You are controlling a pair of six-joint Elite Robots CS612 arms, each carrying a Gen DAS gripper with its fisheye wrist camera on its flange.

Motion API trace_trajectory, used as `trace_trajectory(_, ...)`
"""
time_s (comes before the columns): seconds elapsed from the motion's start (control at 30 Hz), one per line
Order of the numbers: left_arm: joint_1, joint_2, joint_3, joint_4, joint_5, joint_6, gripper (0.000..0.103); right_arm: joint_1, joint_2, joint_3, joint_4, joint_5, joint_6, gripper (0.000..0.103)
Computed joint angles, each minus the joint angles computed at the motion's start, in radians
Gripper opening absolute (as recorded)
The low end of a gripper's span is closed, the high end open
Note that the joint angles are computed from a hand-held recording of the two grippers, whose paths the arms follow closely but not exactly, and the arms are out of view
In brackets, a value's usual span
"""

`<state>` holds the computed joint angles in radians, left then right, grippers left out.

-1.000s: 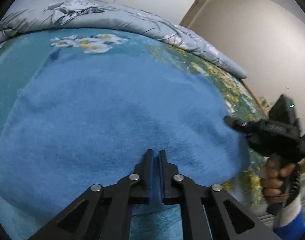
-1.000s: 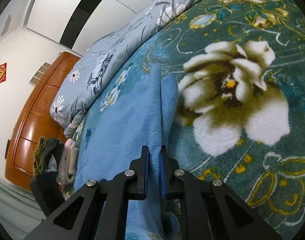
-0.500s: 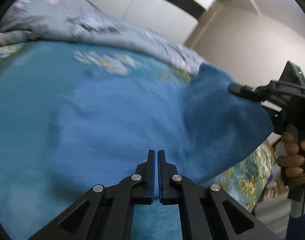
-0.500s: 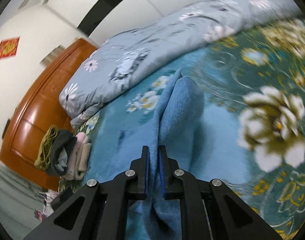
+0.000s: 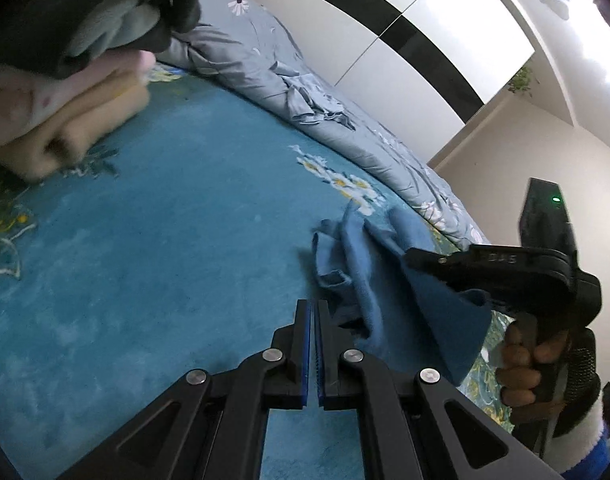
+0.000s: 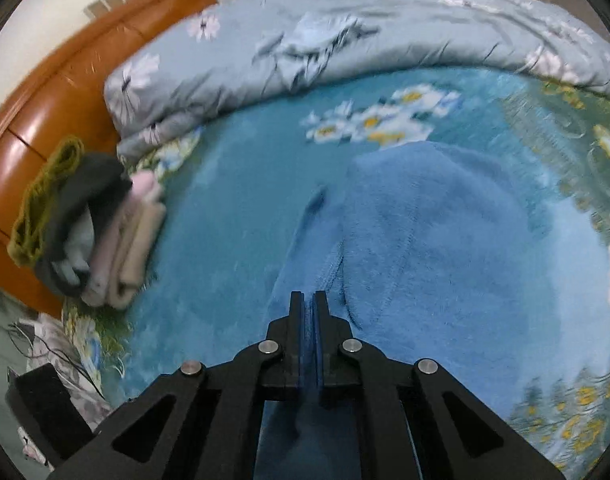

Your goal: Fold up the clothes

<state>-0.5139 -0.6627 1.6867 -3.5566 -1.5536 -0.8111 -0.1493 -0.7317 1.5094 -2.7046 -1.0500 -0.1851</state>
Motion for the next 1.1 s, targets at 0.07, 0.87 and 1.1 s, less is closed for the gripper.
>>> trace_trajectory(0.07,0.001,0.006,-0.01,-0.004,-0.026,0.008,0.003,-0.003,0.0,0.003,0.013,0.018,-0.017,0.005)
trace_trajectory(0.87,-0.022,0.114,-0.276,0.185,-0.256,0.012,0.012,-0.187,-0.037,0.148,-0.167,0.221,0.048,0.022)
trace_trajectory(1.1,-0.046,0.055,-0.229,0.055,-0.129,0.287,0.009,-0.203,-0.028,0.156,-0.194,0.261,0.075,0.022)
